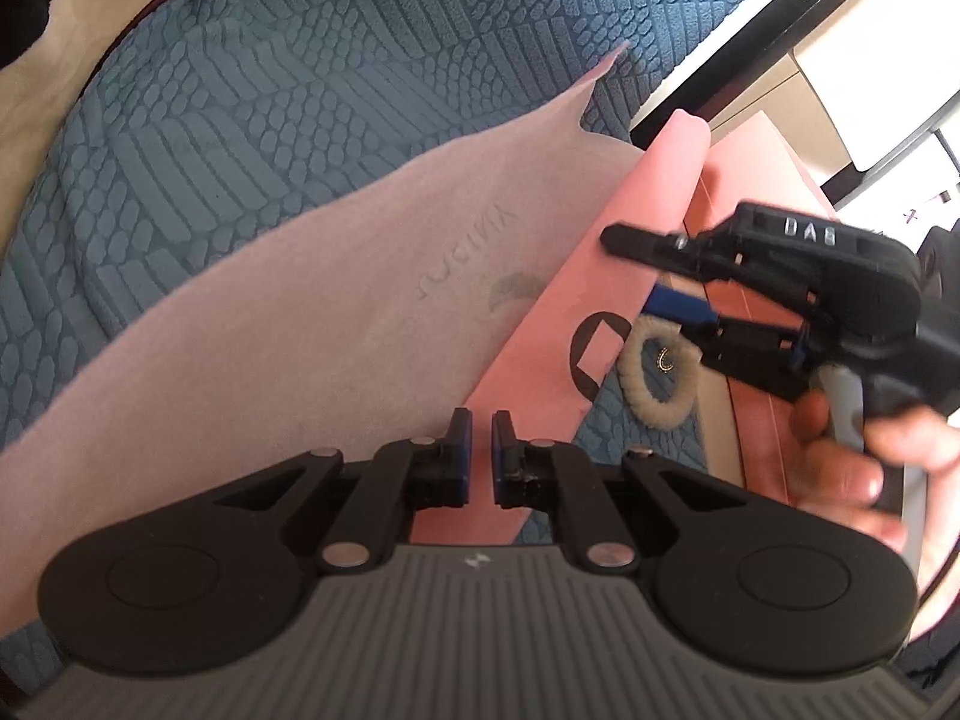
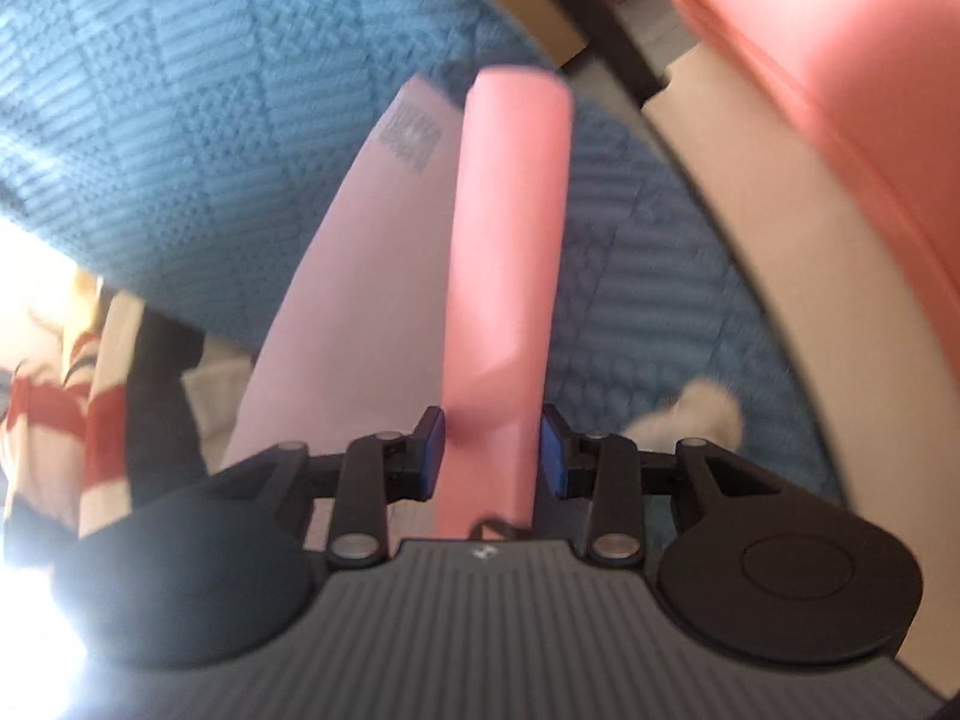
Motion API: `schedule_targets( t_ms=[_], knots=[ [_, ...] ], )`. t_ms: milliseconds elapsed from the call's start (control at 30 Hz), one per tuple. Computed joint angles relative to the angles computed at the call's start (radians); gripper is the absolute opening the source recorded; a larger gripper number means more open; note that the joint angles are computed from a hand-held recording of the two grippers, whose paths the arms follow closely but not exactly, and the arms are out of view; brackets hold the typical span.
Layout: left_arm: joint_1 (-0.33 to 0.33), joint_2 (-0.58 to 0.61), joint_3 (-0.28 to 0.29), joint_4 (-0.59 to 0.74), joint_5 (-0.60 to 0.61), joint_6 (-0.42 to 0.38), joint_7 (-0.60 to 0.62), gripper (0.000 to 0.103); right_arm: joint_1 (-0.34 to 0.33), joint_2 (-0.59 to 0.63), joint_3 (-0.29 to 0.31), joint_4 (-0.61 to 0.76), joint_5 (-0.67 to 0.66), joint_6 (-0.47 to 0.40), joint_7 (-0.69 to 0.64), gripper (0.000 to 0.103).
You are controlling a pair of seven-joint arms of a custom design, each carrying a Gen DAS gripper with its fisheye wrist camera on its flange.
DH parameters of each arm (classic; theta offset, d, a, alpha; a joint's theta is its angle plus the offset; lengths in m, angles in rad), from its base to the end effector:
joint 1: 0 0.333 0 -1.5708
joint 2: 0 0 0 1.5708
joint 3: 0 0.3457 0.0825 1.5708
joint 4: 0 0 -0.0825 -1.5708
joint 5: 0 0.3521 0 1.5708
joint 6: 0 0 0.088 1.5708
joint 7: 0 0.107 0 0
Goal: Organize objects
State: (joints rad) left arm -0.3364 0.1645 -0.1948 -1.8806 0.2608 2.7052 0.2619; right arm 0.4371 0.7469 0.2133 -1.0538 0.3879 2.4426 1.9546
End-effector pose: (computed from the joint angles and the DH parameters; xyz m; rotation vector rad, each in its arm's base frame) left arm 0.5367 -0.3161 0.5436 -2.5636 1.3646 -1.0205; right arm 0.6678 0.4222 0.5051 -1.6352 1.7277 0.3395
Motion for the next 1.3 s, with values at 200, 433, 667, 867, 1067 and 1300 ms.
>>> schedule_targets(
  t_ms=[200,433,667,867,1067,1300],
  knots=[
    [-0.002,-0.001,0.003,-0.008,0.006,0.011,-0.018,0.01,0.026,-0.091,-0.004,-0.163,0.07,0.044,-0.079,0.016],
    [-0.013,0.002,0.002,0.003,0.054,0.022,0.004,0.011,0.056,-0.073,-0.031,-0.074,-0.049,-0.05,0.063,0.005],
    [-0.028,0.0,0.002,0.008,0.131,0.089,0.066,0.03,0.069,-0.05,-0.059,0.041,-0.128,-0.207,0.12,0.005],
    [-0.039,0.019,-0.007,0.039,0.139,0.084,0.146,0.043,0.079,-0.021,-0.074,0.126,-0.146,-0.304,0.212,0.005],
    [-0.101,0.055,0.007,0.135,0.247,-0.097,0.191,0.042,0.074,-0.03,-0.072,0.116,-0.141,-0.323,0.252,0.005],
    [-0.1,0.043,0.005,0.121,0.276,-0.12,0.152,0.016,0.062,-0.029,-0.064,0.109,-0.129,-0.316,0.254,0.006]
  ],
)
